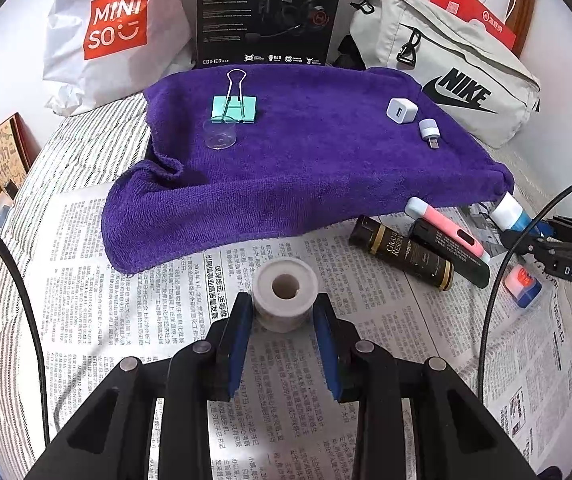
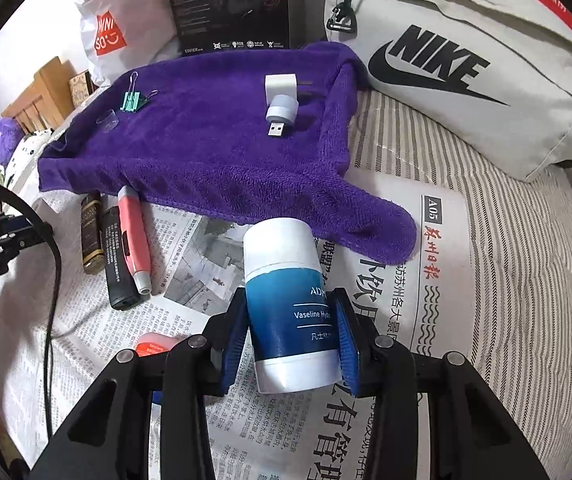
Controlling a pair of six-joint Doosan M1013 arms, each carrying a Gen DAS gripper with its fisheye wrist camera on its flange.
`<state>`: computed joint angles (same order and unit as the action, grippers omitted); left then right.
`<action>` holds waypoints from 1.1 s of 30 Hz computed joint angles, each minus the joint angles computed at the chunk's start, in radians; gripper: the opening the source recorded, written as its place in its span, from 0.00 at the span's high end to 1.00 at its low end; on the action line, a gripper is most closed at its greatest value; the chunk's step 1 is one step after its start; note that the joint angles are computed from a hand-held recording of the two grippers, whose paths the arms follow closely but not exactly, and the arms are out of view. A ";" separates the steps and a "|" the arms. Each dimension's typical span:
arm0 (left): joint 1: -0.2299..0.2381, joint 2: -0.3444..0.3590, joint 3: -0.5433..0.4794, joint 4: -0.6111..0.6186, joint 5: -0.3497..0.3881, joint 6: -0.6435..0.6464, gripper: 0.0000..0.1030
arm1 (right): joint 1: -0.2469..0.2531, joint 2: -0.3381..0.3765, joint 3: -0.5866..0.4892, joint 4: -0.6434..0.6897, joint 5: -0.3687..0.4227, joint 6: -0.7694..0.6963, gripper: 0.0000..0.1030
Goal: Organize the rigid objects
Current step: 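Carry the tape roll and the Vaseline bottle toward the purple towel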
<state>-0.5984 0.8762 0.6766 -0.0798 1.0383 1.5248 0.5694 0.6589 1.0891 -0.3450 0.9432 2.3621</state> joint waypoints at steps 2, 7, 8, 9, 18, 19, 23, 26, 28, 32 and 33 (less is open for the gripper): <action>-0.001 -0.002 0.004 0.004 -0.004 0.002 0.71 | 0.002 0.000 0.001 -0.007 0.003 0.003 0.60; 0.000 -0.004 0.010 0.001 -0.013 0.001 0.71 | 0.004 0.001 -0.002 -0.014 0.007 0.009 0.59; 0.000 -0.005 0.011 0.000 -0.015 0.002 0.71 | 0.004 0.002 -0.002 -0.016 0.008 0.011 0.59; 0.000 -0.005 0.011 -0.001 -0.014 0.003 0.71 | 0.005 0.003 -0.004 -0.018 0.009 0.012 0.59; 0.004 -0.012 0.027 -0.020 -0.034 0.015 0.71 | 0.005 0.004 -0.006 -0.020 0.013 0.014 0.59; 0.009 -0.019 0.044 -0.042 -0.056 0.022 0.71 | 0.005 0.004 -0.006 -0.020 0.012 0.014 0.59; 0.031 -0.030 0.074 -0.149 -0.095 0.043 0.71 | 0.005 0.003 -0.004 -0.022 0.011 0.015 0.59; 0.033 -0.029 0.074 -0.164 -0.094 0.048 0.71 | 0.007 0.000 0.004 -0.032 0.000 0.027 0.59; 0.027 -0.026 0.067 -0.136 -0.091 0.039 0.71 | 0.008 -0.003 0.011 -0.040 -0.010 0.038 0.59; 0.013 -0.015 0.041 -0.070 -0.070 0.029 0.71 | 0.010 -0.007 0.021 -0.052 -0.022 0.051 0.59; 0.008 -0.012 0.033 -0.046 -0.064 0.025 0.71 | 0.010 -0.008 0.022 -0.053 -0.024 0.052 0.59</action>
<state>-0.5899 0.8647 0.7096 -0.1259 0.9740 1.5502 0.5792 0.6512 1.1112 -0.3983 0.9194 2.4140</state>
